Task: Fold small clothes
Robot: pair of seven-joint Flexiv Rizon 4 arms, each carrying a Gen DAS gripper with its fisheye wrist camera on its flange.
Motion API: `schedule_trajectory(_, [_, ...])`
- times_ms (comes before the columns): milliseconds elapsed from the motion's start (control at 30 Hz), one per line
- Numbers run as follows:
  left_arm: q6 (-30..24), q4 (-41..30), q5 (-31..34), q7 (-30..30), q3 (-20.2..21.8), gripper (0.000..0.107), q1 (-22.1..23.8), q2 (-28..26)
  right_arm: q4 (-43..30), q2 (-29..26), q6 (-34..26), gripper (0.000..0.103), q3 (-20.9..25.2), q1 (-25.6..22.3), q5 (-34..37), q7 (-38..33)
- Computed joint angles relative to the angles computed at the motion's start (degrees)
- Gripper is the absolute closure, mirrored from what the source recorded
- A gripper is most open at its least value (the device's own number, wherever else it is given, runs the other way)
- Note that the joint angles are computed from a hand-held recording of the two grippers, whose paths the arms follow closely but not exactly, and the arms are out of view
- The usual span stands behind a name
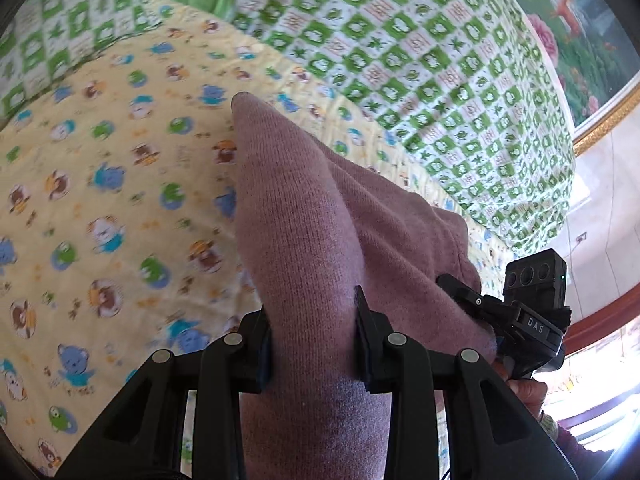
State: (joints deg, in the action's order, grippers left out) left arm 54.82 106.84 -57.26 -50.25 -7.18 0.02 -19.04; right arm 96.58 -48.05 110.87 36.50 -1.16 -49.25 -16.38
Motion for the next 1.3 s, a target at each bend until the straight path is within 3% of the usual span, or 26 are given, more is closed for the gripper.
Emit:
schedule_trajectory(200, [-0.4,2.1,1.2,-2.2,0.9,0.074,0.3,-0.6,-1.4,-2.7,-4.6,0.070,4.1,-1.1,-0.7,-1.5])
schedule_trajectory(267, [-0.4,2.7,3.3,-3.1,1.4,0.074,0.3,-1.0,-1.3,-4.8,-8.3,0.070,7.5,-3.0,-0.8,-2.3])
schedule_trajectory(367, [0.1,4.1,2.9,-1.9,1.0,0.072,1.1,-1.2,-0.5,-5.1,-10.2,0.065,8.3,-3.3,1.8,-3.5])
schedule_trajectory(500, [-0.2,4.8,1.7,-0.9,0.8,0.068,1.7,-1.0,1.5,-4.8,-8.4,0.057,6.9,-2.6,6.9,-4.2])
schedule_trajectory(800, [-0.7,5.7,6.0,-4.3,2.3,0.056,1.4,1.0,4.8,2.4,-9.1,0.054,2.3,1.5,18.4,-9.7])
schedule_trajectory(1000, [-1.5,8.0,7.3,-2.9,3.1,0.051,1.5,3.5,12.2,12.0,-7.3,0.054,-6.0,7.5,23.9,-10.8])
schedule_trajectory(1133, [-2.1,9.5,7.8,-1.6,3.7,0.049,1.5,4.4,15.2,15.4,-6.9,0.054,-9.1,10.7,27.0,-11.9])
schedule_trajectory(1233, [-1.9,10.0,8.7,-0.7,4.0,0.049,1.3,4.4,17.1,17.4,-8.8,0.054,-11.3,13.6,29.0,-12.8])
schedule_trajectory(1300, [-1.3,9.9,9.9,-0.2,4.1,0.048,1.2,4.0,17.7,19.0,-11.0,0.054,-15.9,18.3,31.2,-12.6])
